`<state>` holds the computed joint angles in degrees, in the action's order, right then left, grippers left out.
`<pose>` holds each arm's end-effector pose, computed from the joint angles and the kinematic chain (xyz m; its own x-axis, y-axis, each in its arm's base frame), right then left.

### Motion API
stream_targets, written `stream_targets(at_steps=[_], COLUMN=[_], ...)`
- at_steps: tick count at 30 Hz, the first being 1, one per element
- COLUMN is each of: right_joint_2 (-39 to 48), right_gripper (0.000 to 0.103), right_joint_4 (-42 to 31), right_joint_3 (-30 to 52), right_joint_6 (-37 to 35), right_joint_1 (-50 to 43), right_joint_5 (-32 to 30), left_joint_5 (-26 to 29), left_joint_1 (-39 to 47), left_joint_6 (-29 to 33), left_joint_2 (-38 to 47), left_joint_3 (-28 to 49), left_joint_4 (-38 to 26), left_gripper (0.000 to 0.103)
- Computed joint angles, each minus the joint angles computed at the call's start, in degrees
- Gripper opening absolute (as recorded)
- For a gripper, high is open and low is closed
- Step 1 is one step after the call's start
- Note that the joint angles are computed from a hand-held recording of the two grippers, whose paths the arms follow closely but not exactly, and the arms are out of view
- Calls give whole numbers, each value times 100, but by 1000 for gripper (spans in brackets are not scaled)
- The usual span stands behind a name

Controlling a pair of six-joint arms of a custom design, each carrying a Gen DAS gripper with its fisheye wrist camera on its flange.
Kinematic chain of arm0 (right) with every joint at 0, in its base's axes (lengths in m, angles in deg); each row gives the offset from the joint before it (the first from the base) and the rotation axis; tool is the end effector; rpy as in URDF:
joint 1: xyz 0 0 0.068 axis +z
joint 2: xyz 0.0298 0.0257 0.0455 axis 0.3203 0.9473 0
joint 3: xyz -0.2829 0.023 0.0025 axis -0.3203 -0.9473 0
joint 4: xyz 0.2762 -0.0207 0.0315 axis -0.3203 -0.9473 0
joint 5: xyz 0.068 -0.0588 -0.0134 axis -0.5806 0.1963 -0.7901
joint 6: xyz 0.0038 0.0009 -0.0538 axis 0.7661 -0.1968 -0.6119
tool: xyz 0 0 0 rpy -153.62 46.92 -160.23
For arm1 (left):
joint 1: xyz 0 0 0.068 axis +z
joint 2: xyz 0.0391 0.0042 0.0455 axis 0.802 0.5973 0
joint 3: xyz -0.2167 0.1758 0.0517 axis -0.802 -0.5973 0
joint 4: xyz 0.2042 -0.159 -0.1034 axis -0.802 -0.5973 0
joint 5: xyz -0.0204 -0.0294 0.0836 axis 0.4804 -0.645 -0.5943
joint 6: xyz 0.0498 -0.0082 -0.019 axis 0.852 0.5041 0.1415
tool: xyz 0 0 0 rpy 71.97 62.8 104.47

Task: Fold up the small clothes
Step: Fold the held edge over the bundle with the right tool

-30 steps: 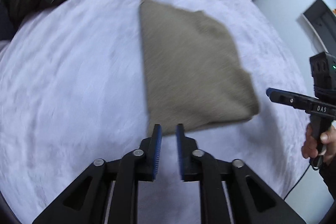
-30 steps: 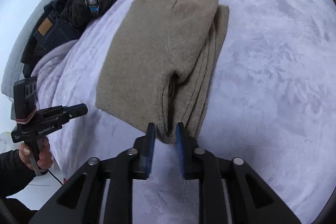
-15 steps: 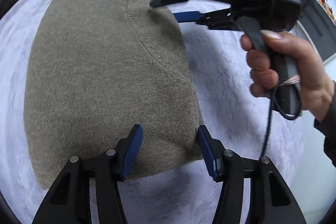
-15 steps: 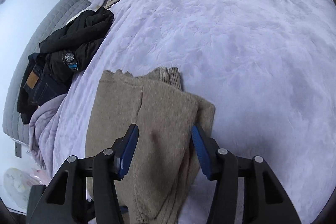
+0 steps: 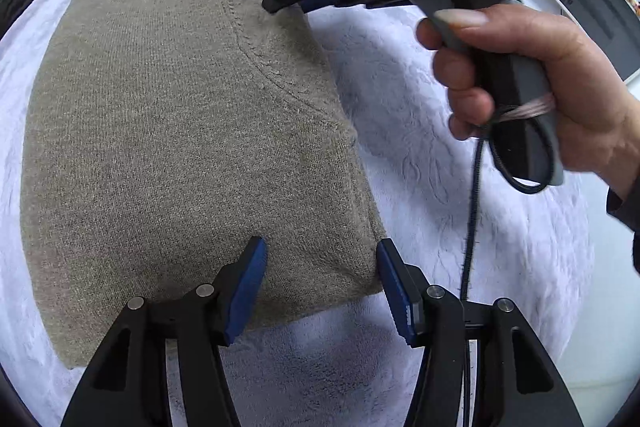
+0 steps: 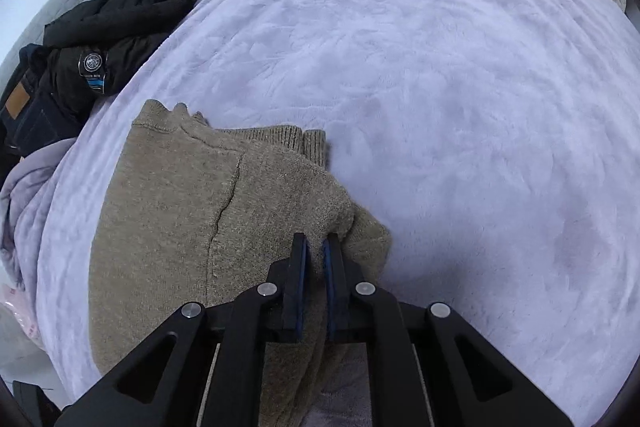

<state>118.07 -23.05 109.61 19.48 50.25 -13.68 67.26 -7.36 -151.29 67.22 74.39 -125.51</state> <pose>0.3864 0.2497 0.2459 -0.7347 -0.5629 -0.3788 -0.6651 0.7079 0.2380 0.1388 -0.2314 0.2130 -0.9025 -0.2899 -0.3185 -0.1747 0.9224 -0.3445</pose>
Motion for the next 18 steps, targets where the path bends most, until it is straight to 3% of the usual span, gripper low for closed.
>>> stream_targets(at_steps=[2, 4, 5, 6, 7, 8, 10, 13, 16, 18], right_joint_2=[-179, -857, -1303, -1695, -2030, -2314, -2702, -2955, -3180, -3328], right_gripper=[32, 35, 44, 52, 67, 75, 76, 76, 76, 75], right_joint_4=[-247, 17, 154, 254, 341, 384, 411, 511, 773, 945], right_joint_3=[42, -536, -907, -1247, -1554, -1818, -2290, -2890, -3432, -3759], right_joint_6=[157, 201, 152, 66, -12, -102, -362, -468, -263, -145], right_joint_1=[-56, -204, -248, -268, -250, -188, 133, 512, 658, 793], right_joint_5=[106, -58, -115, -190, -264, -294, -84, 25, -228, 18], left_joint_5=[163, -181, -470, -953, -1040, -877, -221, 652, 864, 796], left_joint_1=[177, 100, 38, -38, 99, 435, 1305, 2153, 2168, 1995], left_joint_6=[106, -60, -260, -568, -627, -532, -332, 11, -93, -84], left_joint_2=[-425, -1172, -1373, -1628, -1850, -2101, -2360, -2048, -2146, -2172], left_joint_3=[24, 60, 159, 211, 151, -20, -452, -971, -1491, -1442], left_joint_4=[-213, -648, -1069, -1537, -1746, -1821, -1817, -1516, -1174, -1364], left_gripper=[57, 85, 102, 102, 102, 102, 102, 102, 103, 103])
